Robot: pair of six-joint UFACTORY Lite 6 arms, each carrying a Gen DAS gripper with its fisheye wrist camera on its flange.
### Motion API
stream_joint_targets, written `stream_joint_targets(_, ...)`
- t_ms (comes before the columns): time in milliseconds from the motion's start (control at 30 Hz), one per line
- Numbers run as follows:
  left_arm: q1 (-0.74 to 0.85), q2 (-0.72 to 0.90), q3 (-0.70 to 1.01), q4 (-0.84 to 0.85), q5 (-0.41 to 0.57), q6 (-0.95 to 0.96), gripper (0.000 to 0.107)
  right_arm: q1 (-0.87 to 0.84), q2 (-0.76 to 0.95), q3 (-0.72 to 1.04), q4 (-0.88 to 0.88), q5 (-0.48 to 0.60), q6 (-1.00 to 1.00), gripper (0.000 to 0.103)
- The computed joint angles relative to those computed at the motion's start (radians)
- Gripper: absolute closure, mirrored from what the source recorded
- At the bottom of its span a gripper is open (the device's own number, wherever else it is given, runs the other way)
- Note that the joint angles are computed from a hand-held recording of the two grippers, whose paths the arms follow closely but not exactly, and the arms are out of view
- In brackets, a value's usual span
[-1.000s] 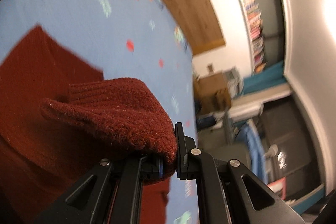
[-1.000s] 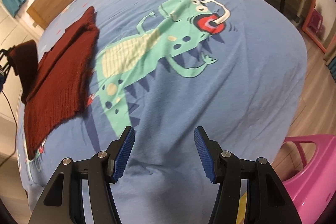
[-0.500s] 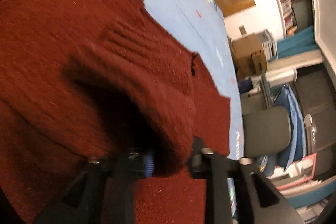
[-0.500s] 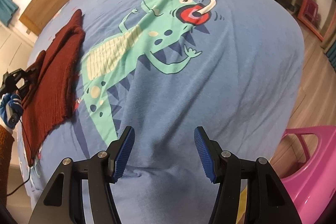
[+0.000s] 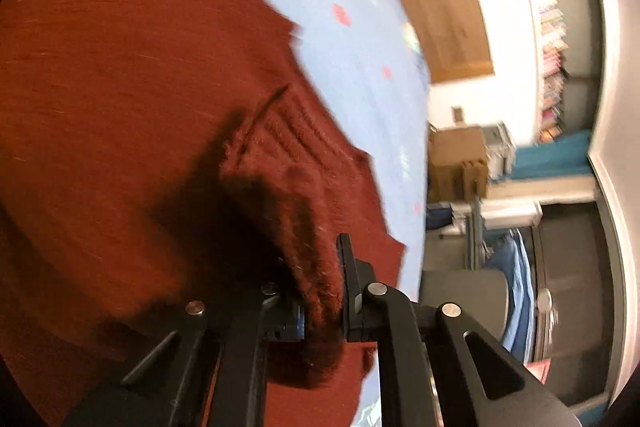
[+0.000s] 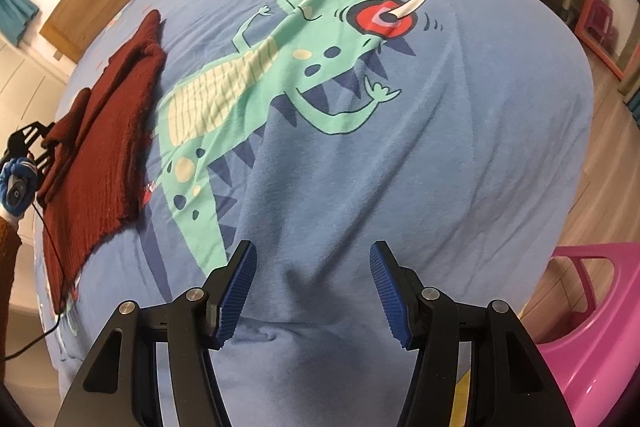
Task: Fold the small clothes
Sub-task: 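Fold the gripped side over the sweater body with the left tool and open it, then withdraw the left tool from the folded sweater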
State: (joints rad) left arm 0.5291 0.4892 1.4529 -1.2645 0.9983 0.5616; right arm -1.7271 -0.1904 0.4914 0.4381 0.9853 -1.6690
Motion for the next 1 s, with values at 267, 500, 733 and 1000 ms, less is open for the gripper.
stream_joint_targets(267,-0.176,0.003,0.107,0.135,-0.012,-0.081,0.087,-0.008,0.050,0.032,0.004,-0.010,0.003,0.042)
stream_joint_targets(500,-0.249,-0.037,0.102,0.188,-0.027,-0.039,0.056,-0.028,0.088,0.061,0.005,-0.017,0.008,0.042)
stream_joint_targets(733,-0.356,-0.174,-0.091,0.490,-0.398,-0.110,0.056,-0.033,0.078,0.053,0.013,-0.012,-0.001,0.042)
stream_joint_targets(1000,-0.533,-0.292,-0.310,0.710,-0.578,-0.209,0.052,-0.017,0.010,0.011,0.013,0.002,0.004,0.042)
